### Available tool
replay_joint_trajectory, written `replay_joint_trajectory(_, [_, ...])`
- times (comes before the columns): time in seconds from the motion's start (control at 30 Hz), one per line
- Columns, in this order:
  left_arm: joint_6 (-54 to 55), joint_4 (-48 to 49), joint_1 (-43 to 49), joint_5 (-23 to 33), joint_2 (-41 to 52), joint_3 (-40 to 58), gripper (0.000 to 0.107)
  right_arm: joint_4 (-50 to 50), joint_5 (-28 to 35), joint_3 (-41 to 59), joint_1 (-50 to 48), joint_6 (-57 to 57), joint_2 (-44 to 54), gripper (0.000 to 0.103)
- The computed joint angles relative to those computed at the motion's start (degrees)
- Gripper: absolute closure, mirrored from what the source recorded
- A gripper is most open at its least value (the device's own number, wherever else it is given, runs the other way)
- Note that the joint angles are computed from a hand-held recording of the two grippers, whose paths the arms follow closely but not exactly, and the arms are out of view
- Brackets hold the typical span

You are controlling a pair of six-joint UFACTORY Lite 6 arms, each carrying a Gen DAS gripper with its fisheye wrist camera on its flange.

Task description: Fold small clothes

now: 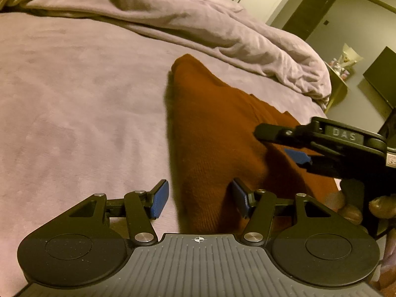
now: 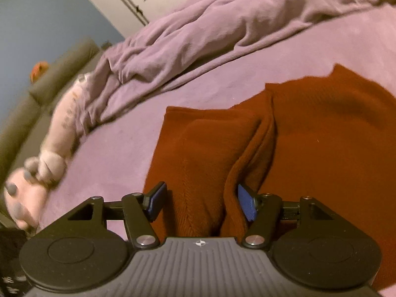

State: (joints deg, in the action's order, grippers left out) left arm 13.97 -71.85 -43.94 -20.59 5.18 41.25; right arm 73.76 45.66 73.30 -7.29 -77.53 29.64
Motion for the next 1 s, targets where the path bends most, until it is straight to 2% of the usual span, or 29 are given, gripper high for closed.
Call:
replay_joint_trajectory(0.13, [-0.92, 0.44, -0.37, -0.16, 0.64, 0.46, 0.045, -2.31, -3.77, 1.22, 3.05, 1.10, 0.17, 0.043])
replay_joint_trajectory(0.2, [1.15, -1.69, -1.09, -0.40, 0.89, 1.00, 0.044, -3.73, -5.62, 1.82, 4.16, 1.20, 0.47, 0.048])
replay_joint_trajectory(0.23, [4.62, -4.78, -1.82, -0.74, 0.96, 1.56, 0.042, -4.11, -6.68, 1.62, 4.87, 0.15, 0.14, 0.055])
replay_joint_trajectory(0.27, [10.41, -10.13, -3.01, -1.28, 1.03, 2.47, 0.041, -3.78, -7.70, 1.03, 5.34, -1.74, -0.44, 0.067])
replay_joint_trajectory(0.3, [14.23, -13.69, -4.34, -2.08, 0.94, 2.99, 0.041, -2.93, -8.79, -0.10, 5.67, -4.18, -1.56, 0.073])
replay_joint_trajectory(0.33, [16.19, -15.59, -5.94, -3.10, 0.67, 3.11, 0.038, -2.07, -10.65, -1.74, 6.27, -6.99, -3.42, 0.084])
replay_joint_trajectory(0.37, [17.98, -17.57, -7.47, -4.14, 0.65, 3.39, 0.033, -1.52, -12.45, -3.21, 6.84, -9.30, -5.25, 0.086])
replay_joint_trajectory(0.43, [22.38, -21.65, -9.92, -5.70, 1.65, 4.67, 0.029, 1.21, -15.94, -7.04, 7.89, -16.75, -9.63, 0.087])
replay_joint_trajectory(0.57, [34.88, -32.45, -11.54, -7.74, 7.41, 11.02, 0.029, 12.74, -20.35, -14.21, 7.21, -35.59, -17.43, 0.088])
replay_joint_trajectory(0.67, [32.93, -32.29, -10.81, -7.11, 9.70, 13.77, 0.029, 15.92, -19.71, -15.24, 2.68, -41.25, -19.75, 0.088])
replay_joint_trajectory(0.77, [30.82, -31.62, -9.99, -6.50, 12.92, 17.41, 0.029, 13.48, -18.83, -12.72, -3.00, -41.19, -17.49, 0.088])
replay_joint_trajectory(0.87, [24.93, -26.90, -8.73, -3.05, 16.13, 20.05, 0.027, 19.31, -20.11, -12.68, -7.61, -51.41, -14.38, 0.088])
replay_joint_trajectory(0.93, [27.40, -30.14, -9.22, -3.48, 18.55, 22.56, 0.026, 20.26, -21.21, -10.68, -9.43, -52.86, -10.27, 0.088])
replay_joint_trajectory(0.97, [30.13, -32.60, -10.05, -5.10, 19.66, 24.13, 0.026, 17.49, -21.06, -8.87, -10.68, -49.99, -7.65, 0.087])
replay_joint_trajectory(1.0, [32.82, -34.83, -10.58, -6.17, 20.20, 25.29, 0.027, 16.60, -19.07, -8.22, -12.50, -48.70, -6.39, 0.086])
